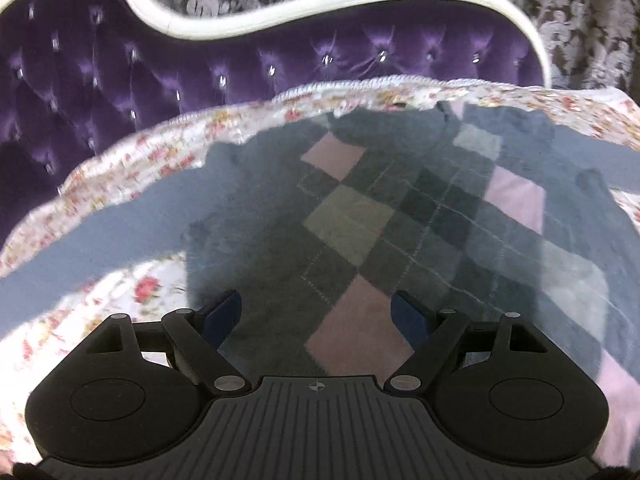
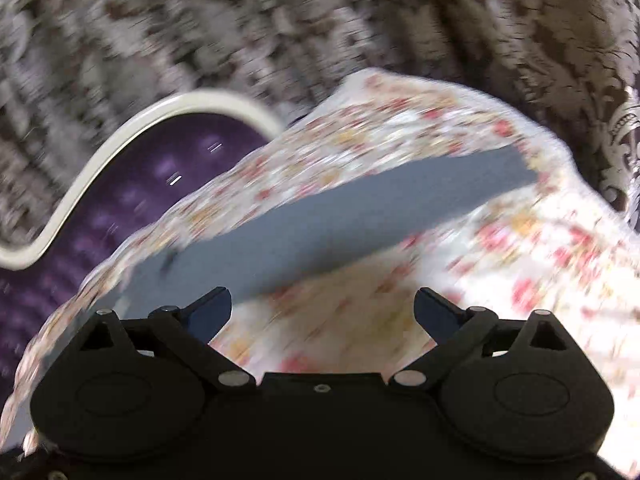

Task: Fold small clothes
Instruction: 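Lower the right tool onto the sweater sleeve and close on its cuff, then carry the held sleeve across the sweater back and open the right tool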

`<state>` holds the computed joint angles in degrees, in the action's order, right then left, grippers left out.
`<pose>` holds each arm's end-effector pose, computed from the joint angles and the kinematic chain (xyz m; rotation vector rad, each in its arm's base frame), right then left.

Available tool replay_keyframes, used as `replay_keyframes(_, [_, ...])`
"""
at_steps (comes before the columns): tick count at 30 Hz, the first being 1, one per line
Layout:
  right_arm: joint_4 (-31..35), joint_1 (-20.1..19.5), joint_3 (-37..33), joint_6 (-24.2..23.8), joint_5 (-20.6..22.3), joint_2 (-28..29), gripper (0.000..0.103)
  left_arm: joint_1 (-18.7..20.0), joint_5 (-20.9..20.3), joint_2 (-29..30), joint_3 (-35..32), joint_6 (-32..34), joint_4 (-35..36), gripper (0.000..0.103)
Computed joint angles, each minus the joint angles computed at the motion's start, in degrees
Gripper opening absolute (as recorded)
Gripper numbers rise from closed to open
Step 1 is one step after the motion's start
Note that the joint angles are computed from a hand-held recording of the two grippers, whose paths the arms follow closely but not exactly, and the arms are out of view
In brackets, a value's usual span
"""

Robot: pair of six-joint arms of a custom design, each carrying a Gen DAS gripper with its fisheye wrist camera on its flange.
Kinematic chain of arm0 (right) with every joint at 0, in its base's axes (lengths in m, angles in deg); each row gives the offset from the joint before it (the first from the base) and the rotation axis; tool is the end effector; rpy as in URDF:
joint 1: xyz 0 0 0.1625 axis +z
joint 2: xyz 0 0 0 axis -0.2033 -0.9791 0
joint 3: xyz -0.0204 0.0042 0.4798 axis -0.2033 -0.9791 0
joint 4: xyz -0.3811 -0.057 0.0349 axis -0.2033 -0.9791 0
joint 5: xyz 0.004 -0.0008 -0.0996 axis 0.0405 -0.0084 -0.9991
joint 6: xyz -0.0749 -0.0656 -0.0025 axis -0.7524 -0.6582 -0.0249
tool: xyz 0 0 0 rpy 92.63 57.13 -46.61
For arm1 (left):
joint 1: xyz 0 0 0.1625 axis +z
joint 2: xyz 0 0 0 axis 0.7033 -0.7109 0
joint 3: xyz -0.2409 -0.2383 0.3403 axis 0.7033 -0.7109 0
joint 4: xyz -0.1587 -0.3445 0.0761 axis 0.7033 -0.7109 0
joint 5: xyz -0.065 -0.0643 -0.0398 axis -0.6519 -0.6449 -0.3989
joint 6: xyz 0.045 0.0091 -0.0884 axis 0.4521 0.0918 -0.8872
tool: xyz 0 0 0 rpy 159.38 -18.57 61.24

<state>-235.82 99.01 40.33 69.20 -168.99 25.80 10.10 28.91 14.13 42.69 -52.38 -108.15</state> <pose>0.0430 -0.5026 0.3499 -0.8306 -1.9144 1.6423 -0.2915 -0.7632 0.1369 0.9126 2.1856 -0.6925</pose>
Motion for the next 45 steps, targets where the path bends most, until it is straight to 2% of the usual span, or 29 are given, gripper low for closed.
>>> replay_keyframes(2, [-1.3,-3.0,0.5,1.7,3.4,-0.8,0.099,0.6,-0.1,0.9,-1.6,-1.6,2.2,0.082])
replay_keyframes(8, [-5.6,-10.1,1.8,6.8,10.6,-1.2,0.099,1.9,-4.9,0.8,1.7,2.0,-7.1,0.087])
replay_keyframes(11, [-11.0,-12.2,2.1,5.5,13.9,-0.2,0.103,2.4,-6.3,0.7,2.6,2.7,-9.4,0.090])
replay_keyframes(19, [-12.5,-16.0,-1.1,7.2,17.1,-0.1,0.102,2.6,-6.7,1.3,1.2,2.1,-7.9,0.097])
replay_keyframes(20, [-12.0,-16.2,-1.7,7.3,16.9,-0.1,0.102,2.7,-6.7,1.3,1.2,2.2,-7.9,0.097])
replay_keyframes(21, [-11.7,-16.1,-2.3,7.0,16.2,0.1,0.096,2.7,-6.8,1.3,1.3,2.2,-7.9,0.097])
replay_keyframes(22, [-10.1,-15.8,-3.1,6.6,14.5,-0.1,0.078,2.7,-6.9,1.3,1.2,2.3,-7.8,0.097])
replay_keyframes(23, [-10.0,-15.1,-4.5,4.9,11.4,0.5,0.064,2.8,-7.0,1.2,1.1,2.2,-7.5,0.097])
replay_keyframes(24, [-7.8,-14.5,-5.2,4.4,8.4,0.2,0.032,2.8,-7.1,1.2,1.0,2.1,-7.2,0.097])
replay_keyframes(25, [-4.4,-14.3,-5.6,5.1,6.5,-0.5,0.012,2.9,-7.2,1.2,0.9,2.1,-7.0,0.097])
replay_keyframes(27, [-3.4,-14.1,-5.6,5.2,5.6,-0.9,0.011,3.0,-7.7,1.0,0.3,1.7,-5.3,0.096])
replay_keyframes(28, [-3.1,-13.3,-6.1,4.1,3.9,-0.9,0.011,3.1,-8.3,0.7,-0.3,1.0,-3.7,0.095])
replay_keyframes(32, [-2.3,-8.2,-10.6,-6.2,-2.2,-0.4,0.011,3.5,-9.8,-0.5,-1.2,-1.7,0.1,0.089])
replay_keyframes(34, [-0.9,-5.6,-13.2,-10.3,-3.4,-0.5,0.011,3.5,-9.5,-1.2,-0.8,-2.3,0.5,0.087])
replay_keyframes(36, [-0.9,-2.4,-17.1,-16.5,-4.6,0.4,0.011,3.5,-8.9,-2.0,-0.3,-2.6,0.2,0.087])
replay_keyframes(39, [3.0,2.7,-24.4,-23.8,-4.9,2.8,0.011,3.7,-8.6,-3.6,1.2,-2.7,-1.4,0.087])
replay_keyframes(43, [10.4,7.9,-35.2,-30.1,-3.3,7.9,0.011,4.3,-8.7,-5.6,2.3,-3.1,-1.8,0.087])
replay_keyframes(45, [15.9,10.0,-41.4,-31.4,-0.8,11.5,0.011,4.7,-8.4,-6.5,2.7,-3.1,-1.9,0.087])
